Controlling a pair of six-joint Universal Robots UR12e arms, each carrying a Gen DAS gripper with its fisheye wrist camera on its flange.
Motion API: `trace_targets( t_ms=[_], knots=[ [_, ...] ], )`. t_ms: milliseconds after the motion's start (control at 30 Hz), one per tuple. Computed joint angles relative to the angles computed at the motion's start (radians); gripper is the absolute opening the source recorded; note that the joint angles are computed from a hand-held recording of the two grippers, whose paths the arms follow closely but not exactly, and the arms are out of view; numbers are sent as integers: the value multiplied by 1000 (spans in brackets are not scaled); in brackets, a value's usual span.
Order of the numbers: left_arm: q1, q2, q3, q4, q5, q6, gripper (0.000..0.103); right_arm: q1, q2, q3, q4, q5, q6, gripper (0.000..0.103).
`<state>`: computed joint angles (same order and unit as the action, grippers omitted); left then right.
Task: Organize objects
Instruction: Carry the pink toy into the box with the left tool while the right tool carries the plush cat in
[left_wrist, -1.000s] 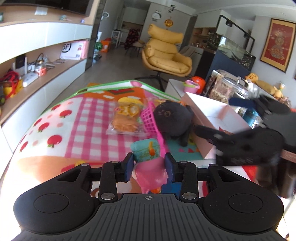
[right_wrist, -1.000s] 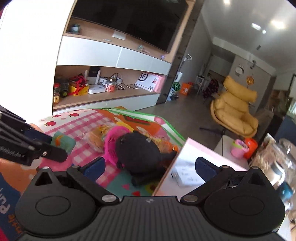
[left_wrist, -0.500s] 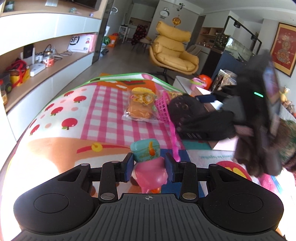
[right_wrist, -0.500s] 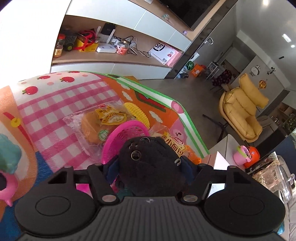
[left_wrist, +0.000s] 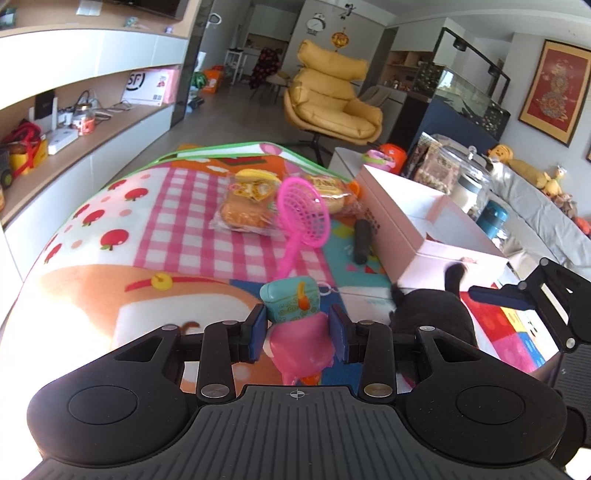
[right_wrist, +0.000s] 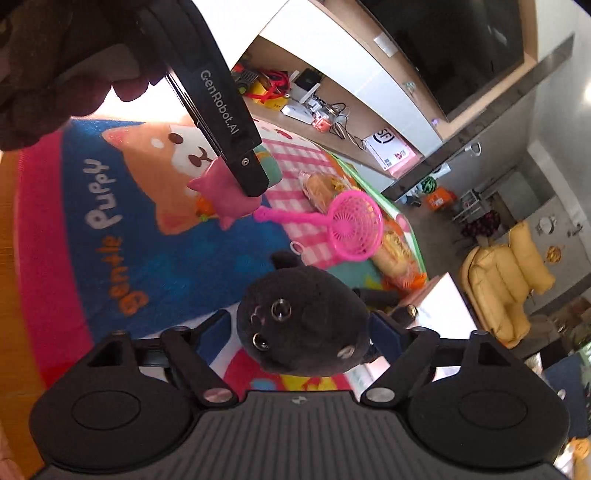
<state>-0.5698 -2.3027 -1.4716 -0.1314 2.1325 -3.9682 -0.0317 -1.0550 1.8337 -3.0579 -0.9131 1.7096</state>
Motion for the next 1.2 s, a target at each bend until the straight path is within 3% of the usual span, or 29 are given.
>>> trace_targets(
  t_ms=[133, 200, 267, 367, 467, 533, 567, 600, 700, 800, 867, 1033, 1133, 1200],
  knots=[
    [-18, -11, 26, -18, 16, 15, 40, -27, -29, -8, 103, 43, 166, 103],
    [-28, -15, 39, -39, 31, 9, 40, -42, -34, -23, 160, 80, 272, 103],
    [-36, -16, 48, -57, 39, 6, 40, -48, -23, -38, 151, 96, 399, 103],
    [-49, -14, 58, -83, 61, 15, 40, -37, 2, -73, 153, 39, 576, 103],
    [-60, -10, 66, -109, 98, 15, 40, -29, 24, -102, 205, -26, 654, 103],
    [-65, -7, 71, -129, 113, 11, 40, -37, 30, -113, 269, -10, 659, 98],
    [-67, -8, 76, -140, 115, 10, 40, -45, 30, -124, 332, 19, 639, 83],
    [-68, -9, 83, -153, 114, 12, 40, -51, 26, -127, 367, 35, 630, 76],
    [-70, -18, 107, -176, 93, 39, 40, -71, 13, -101, 309, 55, 645, 74],
    [-63, -32, 137, -140, 49, 90, 40, -102, -5, -98, 337, 120, 641, 74],
    [-52, -51, 184, -122, 27, 143, 40, -118, -12, -93, 302, 144, 655, 74],
    [-19, -162, 404, -75, 12, 382, 40, -144, -1, -97, 120, 166, 749, 74],
    [14, -239, 538, -82, -60, 397, 42, -146, 20, -116, 20, 143, 818, 74],
    [37, -293, 633, -176, -110, 399, 43, -144, 32, -137, -1, 125, 847, 74]
  ],
)
